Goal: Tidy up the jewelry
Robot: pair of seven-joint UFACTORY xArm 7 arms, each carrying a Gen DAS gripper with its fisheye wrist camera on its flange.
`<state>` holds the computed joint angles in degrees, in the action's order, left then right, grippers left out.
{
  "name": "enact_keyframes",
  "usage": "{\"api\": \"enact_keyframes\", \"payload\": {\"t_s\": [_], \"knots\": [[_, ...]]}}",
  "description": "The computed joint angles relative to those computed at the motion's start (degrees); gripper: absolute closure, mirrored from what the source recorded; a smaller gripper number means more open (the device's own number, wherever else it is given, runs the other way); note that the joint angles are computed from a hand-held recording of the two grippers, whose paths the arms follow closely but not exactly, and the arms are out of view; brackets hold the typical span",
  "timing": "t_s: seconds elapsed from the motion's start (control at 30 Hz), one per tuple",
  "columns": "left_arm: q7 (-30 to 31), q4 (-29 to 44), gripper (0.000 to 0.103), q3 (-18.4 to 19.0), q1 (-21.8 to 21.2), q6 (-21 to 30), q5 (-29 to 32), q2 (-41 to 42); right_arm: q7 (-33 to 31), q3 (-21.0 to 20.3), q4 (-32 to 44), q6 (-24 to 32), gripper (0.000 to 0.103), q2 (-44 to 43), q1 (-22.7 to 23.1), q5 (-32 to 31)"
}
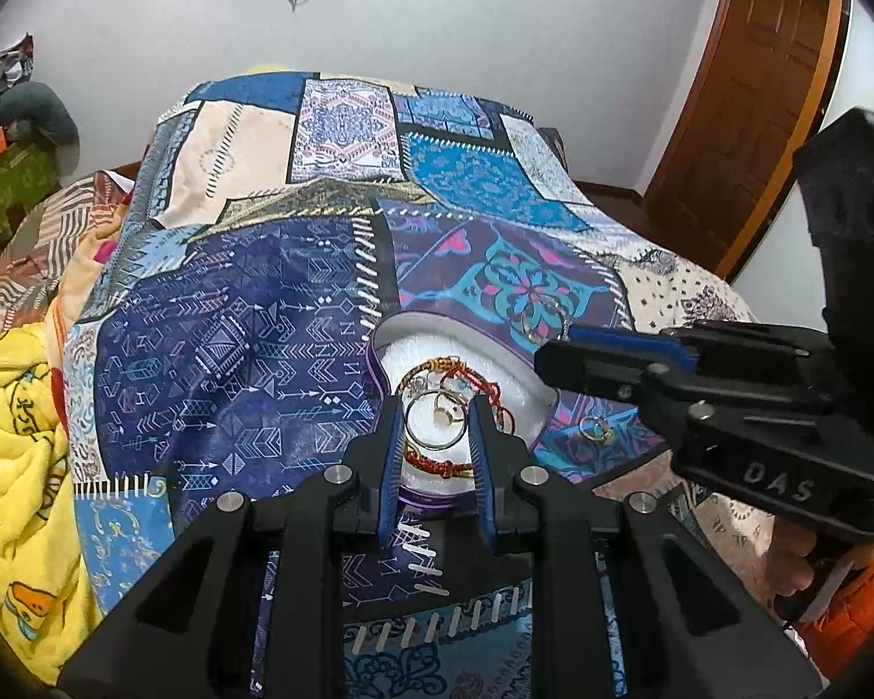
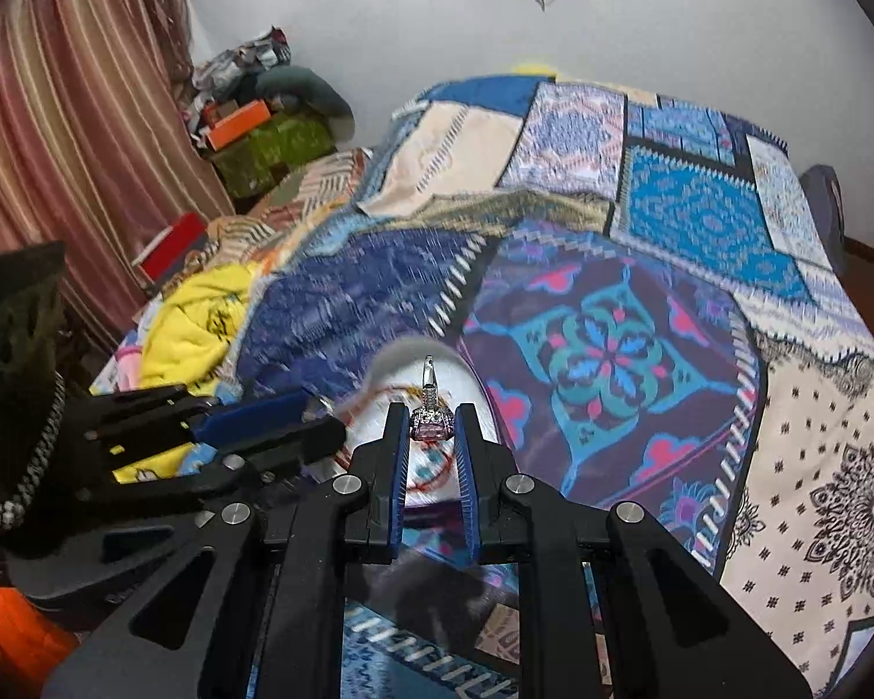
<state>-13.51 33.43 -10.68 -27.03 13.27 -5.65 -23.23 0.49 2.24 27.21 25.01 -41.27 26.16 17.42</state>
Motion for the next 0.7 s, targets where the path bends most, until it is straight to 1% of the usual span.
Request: {"api": "enact_keyframes", "payload": {"t_s": [0.2,0.37,0.43,0.47,0.5,0.7], "knots": [[0.46,0.18,0.082,0.35,-0.04,-0.16,-0.12,0.81,-0.64,-0.19,-0.11,0.82,0.089,0.89,0.03,-0.21],[0.48,0.69,0.082,0.18,0.42,0.65,0.15,0.88,-0.72,0.66,-0.13,0.44,0.089,1.08,-0.36,-0.77],[-0.44,0.75,0.075,-0.59,1.38,0.99,0.88,0.52,-0.52,1.25,-0.06,0.28,0.089,1.06,-0.77,-1.53],[-1.49,0.68,0.068,-1.31,2.31,0.96,1.61,0.23,-0.39,1.57,-0.01,0.3,0.089,0.96,-0.9,-1.92],[-2.2,0.55,0.067,-1.62,2.82,0.77,2.07,0.03,-0.34,1.72,0.08,0.47,0.089,0.82,-0.9,-2.23],[-3.76,0.25,0.067,-1.36,3.34,1.37,2.9,-1.83,0.71,1.84,0.27,0.96,0.085,-0.34,-1.49,-3.13]]}}
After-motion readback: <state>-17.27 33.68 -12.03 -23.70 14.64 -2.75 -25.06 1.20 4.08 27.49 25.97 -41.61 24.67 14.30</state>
